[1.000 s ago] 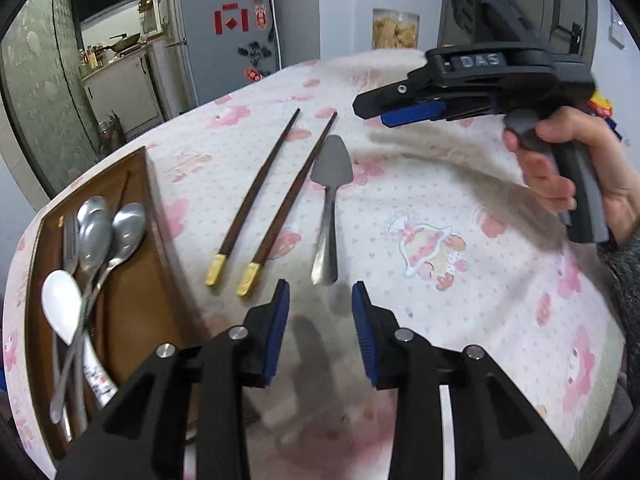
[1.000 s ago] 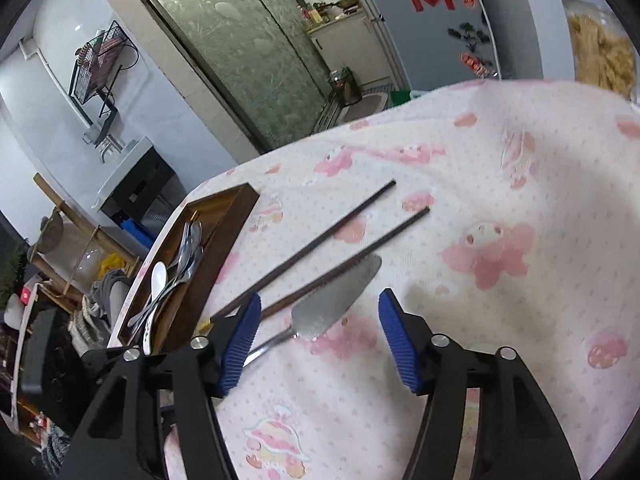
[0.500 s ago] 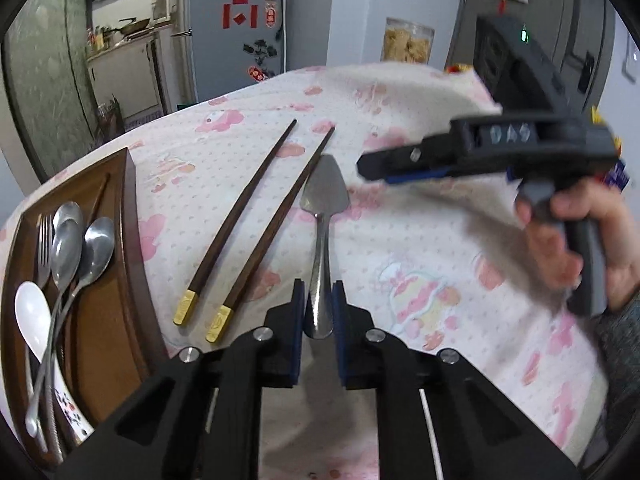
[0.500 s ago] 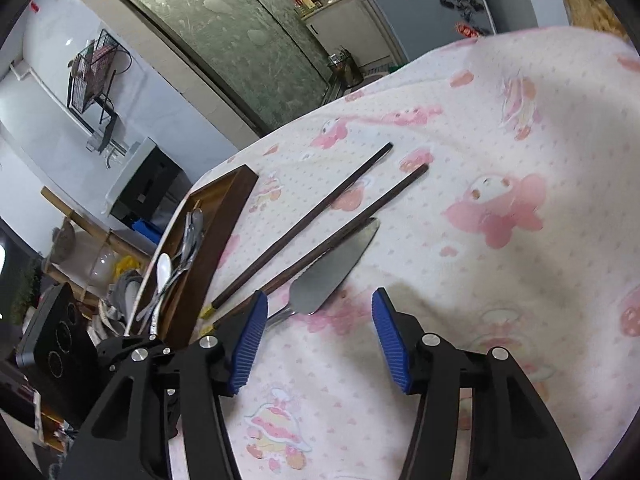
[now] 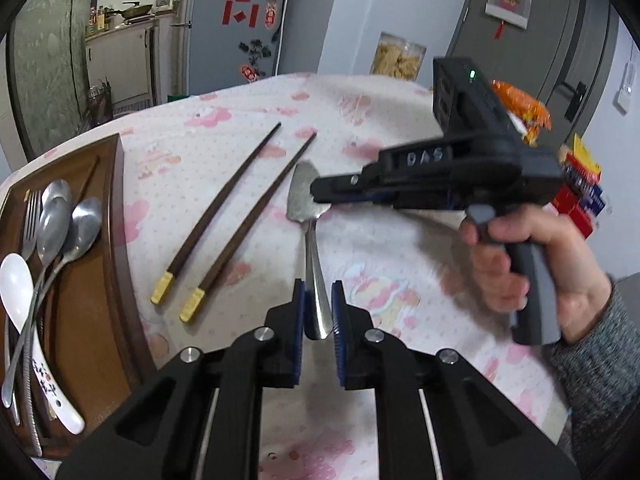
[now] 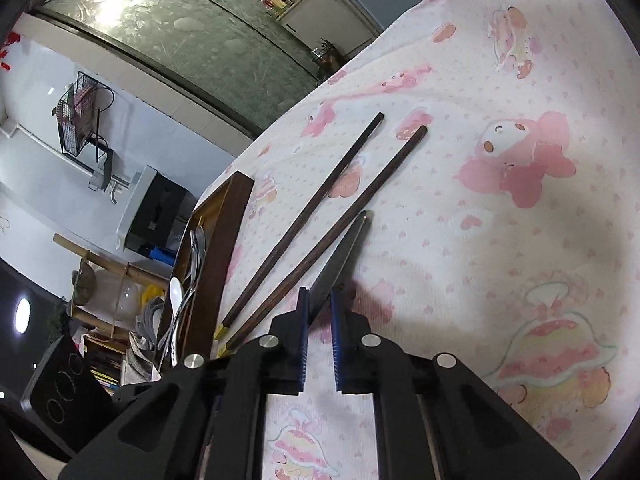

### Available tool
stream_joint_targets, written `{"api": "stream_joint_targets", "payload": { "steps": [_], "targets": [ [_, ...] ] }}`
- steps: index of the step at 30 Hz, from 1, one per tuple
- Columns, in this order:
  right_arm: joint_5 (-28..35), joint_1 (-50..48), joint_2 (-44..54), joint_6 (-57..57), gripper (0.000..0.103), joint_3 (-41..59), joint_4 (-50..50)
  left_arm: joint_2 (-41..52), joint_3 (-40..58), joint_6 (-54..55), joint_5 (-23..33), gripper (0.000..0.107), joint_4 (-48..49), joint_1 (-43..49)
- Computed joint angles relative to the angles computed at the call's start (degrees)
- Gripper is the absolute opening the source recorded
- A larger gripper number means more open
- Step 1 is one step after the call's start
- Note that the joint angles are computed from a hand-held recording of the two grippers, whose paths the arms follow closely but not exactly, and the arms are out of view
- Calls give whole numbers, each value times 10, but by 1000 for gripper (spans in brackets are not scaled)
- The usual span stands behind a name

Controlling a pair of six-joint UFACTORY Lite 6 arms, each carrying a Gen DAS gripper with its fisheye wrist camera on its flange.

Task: Organize utensils
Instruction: 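Grasp the small metal cake server by its handle with the left gripper, then lay the cake server in the tray and open the left gripper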

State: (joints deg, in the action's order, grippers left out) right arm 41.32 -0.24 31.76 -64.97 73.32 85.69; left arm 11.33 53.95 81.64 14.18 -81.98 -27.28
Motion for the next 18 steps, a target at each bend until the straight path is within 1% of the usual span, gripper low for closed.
{"api": "stream_joint_targets", "payload": {
  "steps": [2,6,9,12,15,18],
  "targets": [
    [-13,5,-19,-7,9,-17,6,-7,-9,19,7,14,-20,4],
    [-29,11,-67,2,9,-40,-4,-33,-23,23,8,13,-17,2],
    [-42,23,-105,21,9,-49,-21,-68,-40,14,15,13,-3,8],
    [-52,45,-119,50,9,-32,-43,-114,-64,-5,25,13,25,27],
    [-63,88,-106,86,9,16,-68,-165,-94,-31,34,13,69,63],
    [-77,145,-49,138,9,107,-94,-201,-113,-48,61,13,114,128]
  ]
}}
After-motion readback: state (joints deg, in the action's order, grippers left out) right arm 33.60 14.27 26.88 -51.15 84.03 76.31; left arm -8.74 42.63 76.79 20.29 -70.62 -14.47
